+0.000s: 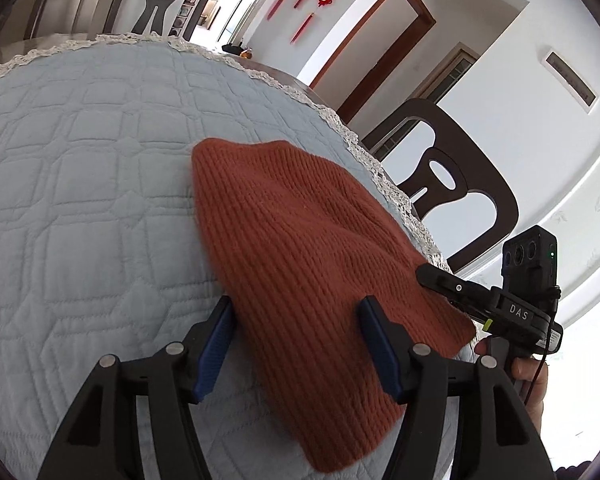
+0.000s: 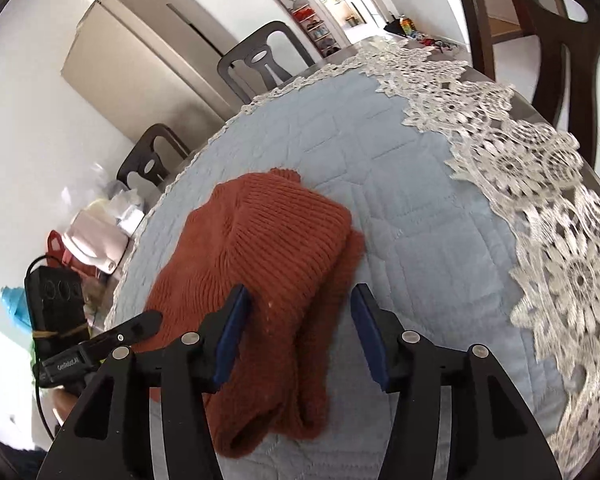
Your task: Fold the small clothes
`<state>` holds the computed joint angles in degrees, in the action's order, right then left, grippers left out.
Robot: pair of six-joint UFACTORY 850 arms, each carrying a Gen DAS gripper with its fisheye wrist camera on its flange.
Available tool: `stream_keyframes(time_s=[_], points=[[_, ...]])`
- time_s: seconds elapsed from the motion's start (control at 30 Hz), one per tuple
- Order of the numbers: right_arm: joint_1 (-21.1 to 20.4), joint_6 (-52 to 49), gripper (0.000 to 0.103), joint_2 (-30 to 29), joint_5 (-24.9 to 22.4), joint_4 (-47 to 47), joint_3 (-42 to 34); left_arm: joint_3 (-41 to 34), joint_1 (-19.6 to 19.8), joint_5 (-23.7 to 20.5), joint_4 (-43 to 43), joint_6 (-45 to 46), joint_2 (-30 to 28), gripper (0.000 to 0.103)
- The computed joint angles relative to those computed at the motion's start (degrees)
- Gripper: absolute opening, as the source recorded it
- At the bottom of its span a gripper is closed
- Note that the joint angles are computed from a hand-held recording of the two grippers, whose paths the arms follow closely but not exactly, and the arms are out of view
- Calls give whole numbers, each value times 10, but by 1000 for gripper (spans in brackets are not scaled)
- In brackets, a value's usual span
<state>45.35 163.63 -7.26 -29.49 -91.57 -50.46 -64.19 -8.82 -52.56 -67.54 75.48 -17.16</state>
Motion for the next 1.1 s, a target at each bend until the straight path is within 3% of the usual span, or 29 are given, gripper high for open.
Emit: stream_keyframes(time_s=[0.27, 0.4, 0.57, 0.67, 0.87, 1.1], points=[[-3, -46, 46, -10, 35, 12, -17, 23, 0, 6, -13, 26, 17, 66], [-15, 19, 40, -8, 51, -49, -8, 12, -1, 0, -10, 19, 6, 66], [-13, 14, 32, -11, 47, -47, -17, 1, -4, -3, -2, 15, 4, 46], [-3, 41, 30, -3, 31, -70, -14, 2, 6, -21, -5, 29, 12, 39], [9, 34, 28, -12, 19, -90, -41, -3, 37, -63, -13, 53, 24, 37], [-14, 21, 28, -66, 55, -128, -111, -37, 76, -68, -10, 55, 5, 37]])
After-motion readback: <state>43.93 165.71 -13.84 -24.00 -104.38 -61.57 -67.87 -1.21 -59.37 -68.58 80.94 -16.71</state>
